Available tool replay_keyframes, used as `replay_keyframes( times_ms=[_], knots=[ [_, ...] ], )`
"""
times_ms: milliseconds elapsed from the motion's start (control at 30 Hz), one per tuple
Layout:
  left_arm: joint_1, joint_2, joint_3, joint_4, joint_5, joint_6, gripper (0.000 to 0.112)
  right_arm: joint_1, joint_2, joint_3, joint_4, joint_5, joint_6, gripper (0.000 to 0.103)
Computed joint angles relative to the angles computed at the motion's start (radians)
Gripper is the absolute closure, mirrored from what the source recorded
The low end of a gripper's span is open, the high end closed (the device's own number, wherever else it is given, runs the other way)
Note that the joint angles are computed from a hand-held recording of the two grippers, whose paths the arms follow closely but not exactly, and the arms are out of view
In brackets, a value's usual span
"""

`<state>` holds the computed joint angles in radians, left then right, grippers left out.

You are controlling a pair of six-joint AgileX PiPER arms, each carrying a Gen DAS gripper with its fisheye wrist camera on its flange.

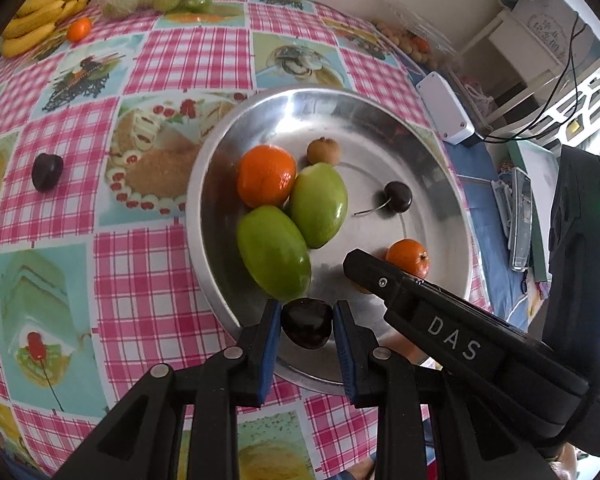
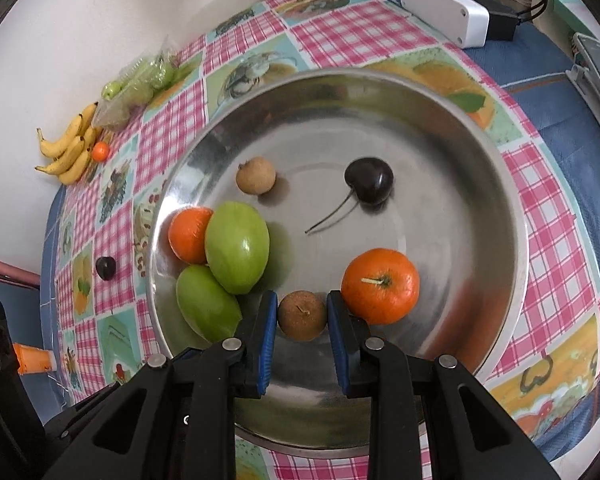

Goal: Organize fruits
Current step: 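Lower the kiwi and plum into the bowl and open both tools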

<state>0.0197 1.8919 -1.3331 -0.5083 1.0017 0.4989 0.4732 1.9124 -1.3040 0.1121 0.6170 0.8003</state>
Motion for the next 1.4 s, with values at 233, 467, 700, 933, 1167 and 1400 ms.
replay_keyframes(
  times_ms=[233, 467, 700, 933, 1167, 1400],
  knots=[
    [-0.009, 0.003, 0.008, 0.003, -0.007, 0.000, 0.083, -0.005, 0.003, 0.000, 0.015, 0.012, -0.016, 0.076],
    [-0.018, 0.010, 0.003, 0.005, -0.009, -0.003, 0.082, -0.005, 0.004, 0.002, 0.019, 0.006, -0.015, 0.076],
    [-0.009, 0.016, -0.003, -0.007, 0.005, 0.004, 0.081, -0.007, 0.002, 0.009, 0.026, -0.005, -0.017, 0.076],
    [0.018, 0.004, -0.011, -0.039, 0.032, 0.027, 0.081, 0.003, -0.028, 0.017, -0.039, -0.032, 0.034, 0.076],
    [0.062, -0.005, -0.039, -0.028, 0.019, 0.014, 0.081, 0.014, -0.048, 0.018, -0.111, -0.053, 0.090, 0.076],
    [0.065, -0.027, -0.037, 0.077, -0.072, -0.071, 0.073, 0.021, -0.029, -0.007, -0.130, -0.017, 0.085, 0.076]
  ],
)
